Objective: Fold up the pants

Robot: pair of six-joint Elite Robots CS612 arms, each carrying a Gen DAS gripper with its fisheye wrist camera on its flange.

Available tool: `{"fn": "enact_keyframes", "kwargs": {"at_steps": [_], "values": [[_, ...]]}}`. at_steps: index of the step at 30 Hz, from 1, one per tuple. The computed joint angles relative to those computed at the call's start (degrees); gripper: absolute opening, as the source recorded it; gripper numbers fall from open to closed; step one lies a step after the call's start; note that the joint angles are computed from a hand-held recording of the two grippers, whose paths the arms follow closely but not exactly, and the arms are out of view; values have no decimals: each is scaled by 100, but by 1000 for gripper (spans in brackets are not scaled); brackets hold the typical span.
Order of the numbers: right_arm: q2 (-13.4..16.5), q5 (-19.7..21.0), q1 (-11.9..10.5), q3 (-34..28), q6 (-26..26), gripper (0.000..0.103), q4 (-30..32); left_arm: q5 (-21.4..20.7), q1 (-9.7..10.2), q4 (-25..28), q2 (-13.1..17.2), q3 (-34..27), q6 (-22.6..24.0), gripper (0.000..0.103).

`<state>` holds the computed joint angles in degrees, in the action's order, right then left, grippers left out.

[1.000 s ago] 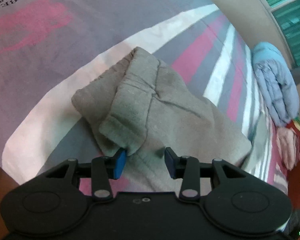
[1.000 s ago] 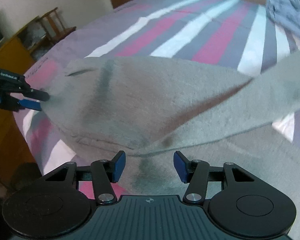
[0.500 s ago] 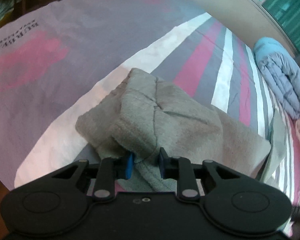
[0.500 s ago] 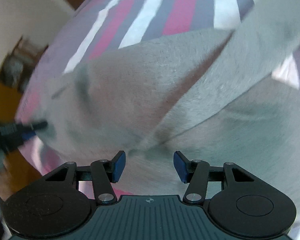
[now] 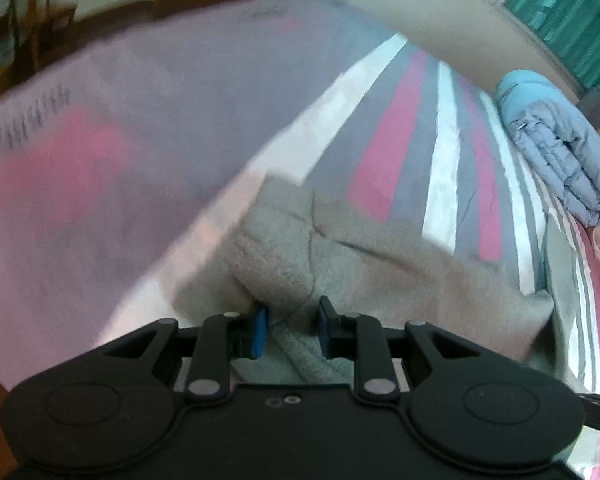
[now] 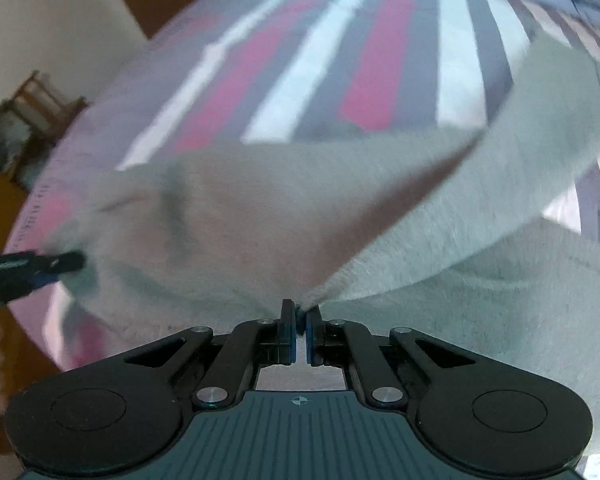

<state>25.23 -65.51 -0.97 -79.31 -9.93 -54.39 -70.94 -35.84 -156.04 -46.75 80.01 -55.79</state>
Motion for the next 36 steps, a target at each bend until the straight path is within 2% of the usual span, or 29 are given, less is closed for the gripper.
{"fn": "enact_keyframes", "kwargs": {"at_steps": [2,4,6,7,9,12,13,15,20,24,29,31,34,36], "values": [[6,177,-17,-168,-125,4,-43,100,12,-109,-57,46,225,15],[55,307,-28,-361,-205,4,25,-81,48,70,-29,26,334,15],[227,175,19,-563,-305,4,32,-276,61,556,83,-75,322,16],[292,69,55,-597,-323,4,46,-242,44,597,111,-48,283,16],[427,-77,104,-643,-188,4,152,-128,11,374,97,71,236,16],[594,-204,147,-825,-76,4,-48,-232,39,161,45,160,58,19],[584,-213,146,-802,-62,4,-83,-307,61,120,31,181,17,19],[569,-200,140,-781,34,4,-56,-517,126,83,-2,227,-102,26],[595,-178,131,-817,246,4,-52,-937,272,-352,-128,427,-313,29],[618,-80,101,-838,390,7,-99,-961,321,-424,-178,486,-593,28],[635,-113,108,-838,335,7,-98,-717,353,-297,-205,512,-1050,28],[625,-105,109,-831,354,7,-85,-666,356,-287,-250,552,-1055,27],[624,-97,119,-820,404,7,-87,-966,373,-210,-257,542,-950,27],[650,-122,136,-822,398,7,-209,-971,333,-162,-241,529,-948,27]]}}
